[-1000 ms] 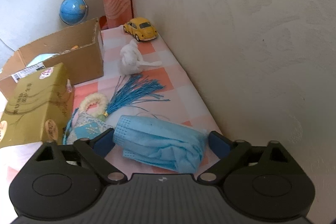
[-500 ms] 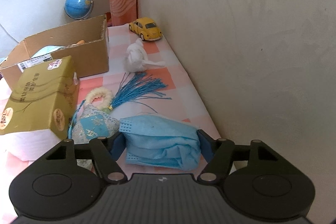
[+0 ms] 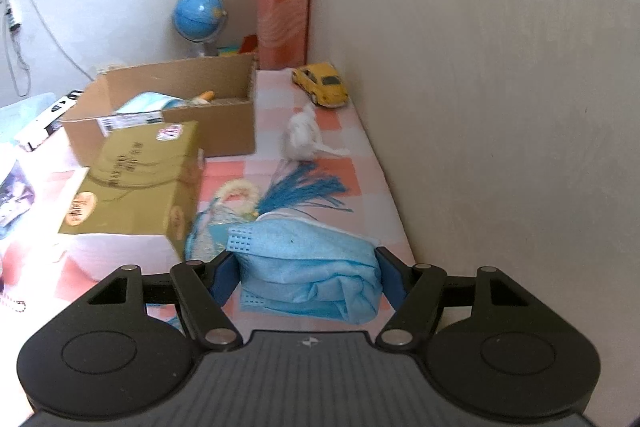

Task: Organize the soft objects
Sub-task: 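Carry the blue toy figure into the cardboard box and open the left gripper, then carry the blue mask into the cardboard box and open the right gripper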

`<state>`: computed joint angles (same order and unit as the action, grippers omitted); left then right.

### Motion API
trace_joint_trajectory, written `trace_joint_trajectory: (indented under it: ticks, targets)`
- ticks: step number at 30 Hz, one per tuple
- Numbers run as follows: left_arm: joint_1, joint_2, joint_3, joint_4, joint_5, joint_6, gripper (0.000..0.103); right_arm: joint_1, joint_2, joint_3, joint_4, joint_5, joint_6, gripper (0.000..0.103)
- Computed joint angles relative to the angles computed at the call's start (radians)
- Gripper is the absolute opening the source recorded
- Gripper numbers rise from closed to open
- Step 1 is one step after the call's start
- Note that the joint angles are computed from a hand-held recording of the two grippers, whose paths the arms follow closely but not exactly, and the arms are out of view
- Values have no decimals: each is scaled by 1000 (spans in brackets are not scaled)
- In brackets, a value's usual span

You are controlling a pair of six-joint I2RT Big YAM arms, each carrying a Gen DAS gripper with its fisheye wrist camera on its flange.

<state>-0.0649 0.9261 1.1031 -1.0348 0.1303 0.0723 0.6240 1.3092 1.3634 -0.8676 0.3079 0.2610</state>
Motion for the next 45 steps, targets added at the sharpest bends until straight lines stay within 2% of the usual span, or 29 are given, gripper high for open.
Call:
trace_joint_trajectory:
  ticks: [8, 14, 20, 25, 26, 27, 29, 32, 36, 40, 42, 45]
  targets:
    - [8, 88, 144, 27, 30, 71, 43, 15, -30, -3, 31, -35, -29, 74]
    - [1, 234, 282, 91, 30, 112, 43, 22, -45, -1, 52, -42, -39, 74]
    - [-1, 399, 426, 103, -12, 114, 43, 15, -52, -6, 54, -43, -31, 74]
    - [-7, 490, 494, 117, -103, 92, 45, 2, -55, -9, 55, -50, -25, 74]
    - [-5, 501, 500, 124, -113, 84, 50, 1, -54, -10, 55, -50, -26, 74]
    - [-3, 507, 499, 134, -119, 75, 63, 1, -53, -10, 55, -51, -25, 74]
    - [3, 505, 488, 152, -133, 63, 78, -1, -53, -11, 53, -54, -22, 74]
    - [9, 486, 460, 167, -148, 42, 80, -4, -52, -11, 54, -61, -21, 74]
    - [14, 403, 378, 190, -120, -4, 95, 1, -53, -8, 54, -66, -26, 74]
    - [-8, 288, 276, 202, -115, -26, 97, 7, -49, 3, 49, -73, -40, 74]
    - [-23, 227, 221, 205, -114, -39, 102, 9, -42, 14, 48, -80, -56, 74]
    - [-53, 141, 130, 218, -125, -102, 102, 12, -22, 36, 51, -77, -75, 74]
